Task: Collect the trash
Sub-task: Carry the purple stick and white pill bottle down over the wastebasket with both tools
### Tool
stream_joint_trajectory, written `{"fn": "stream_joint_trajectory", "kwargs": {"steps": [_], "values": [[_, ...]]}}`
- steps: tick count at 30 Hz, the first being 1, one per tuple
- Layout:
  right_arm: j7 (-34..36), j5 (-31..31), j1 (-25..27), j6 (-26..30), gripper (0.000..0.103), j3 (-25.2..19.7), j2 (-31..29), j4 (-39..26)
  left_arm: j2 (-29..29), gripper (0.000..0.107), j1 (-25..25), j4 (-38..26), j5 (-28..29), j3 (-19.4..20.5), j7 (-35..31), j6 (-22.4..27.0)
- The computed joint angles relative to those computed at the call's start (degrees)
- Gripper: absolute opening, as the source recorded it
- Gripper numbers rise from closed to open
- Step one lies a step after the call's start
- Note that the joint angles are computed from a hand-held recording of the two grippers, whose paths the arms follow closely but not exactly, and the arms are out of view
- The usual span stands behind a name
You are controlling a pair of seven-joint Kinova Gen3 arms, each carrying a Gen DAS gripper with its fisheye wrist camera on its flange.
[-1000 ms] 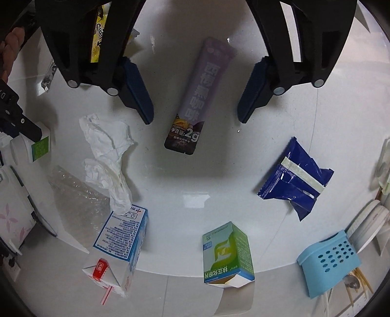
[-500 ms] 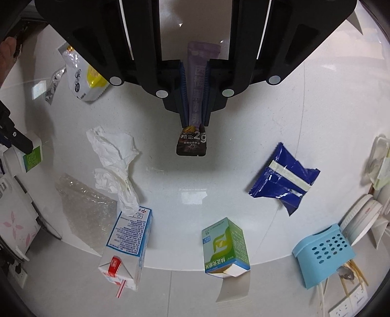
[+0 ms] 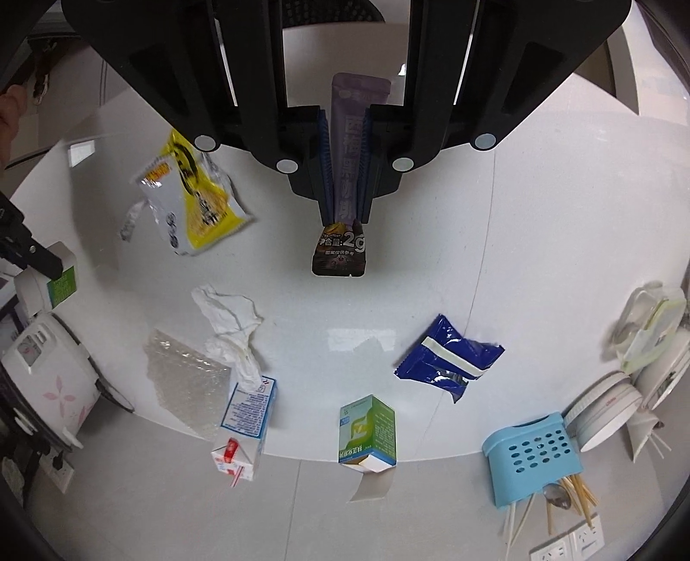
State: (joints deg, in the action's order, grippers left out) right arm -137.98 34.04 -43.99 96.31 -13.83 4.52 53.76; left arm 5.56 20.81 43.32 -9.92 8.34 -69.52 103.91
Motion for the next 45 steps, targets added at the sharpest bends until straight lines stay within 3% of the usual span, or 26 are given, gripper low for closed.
{"fn": "stream_joint_trajectory", "kwargs": {"steps": [14, 18, 26, 37, 45], "values": [[-8.6, 7.6, -9.9, 7.1, 0.047, -5.4, -0.8, -1.2, -9.7, 0.009, -1.9, 6.5, 2.3, 3.6, 0.8, 0.7], [-10.9, 9.4, -13.5, 8.5, 0.047, -6.5, -0.6, -1.4, -13.1, 0.009, -3.4, 9.2, 5.5, 3.9, 1.5, -0.1], [-14.7, 11.3, -19.5, 10.1, 0.047, -8.1, -0.5, -0.2, -18.4, 0.009, -5.9, 13.9, 6.6, 9.1, 2.4, 0.3], [-21.4, 8.2, -21.1, 8.6, 0.047, -11.9, -2.9, 6.4, -24.2, 0.009, -9.4, 21.2, 9.8, 11.6, 3.0, -0.5], [-26.7, 3.3, -19.4, 4.7, 0.047, -14.2, -4.2, 13.5, -28.7, 0.009, -11.1, 29.2, 13.0, 10.4, 2.3, -1.8]]}}
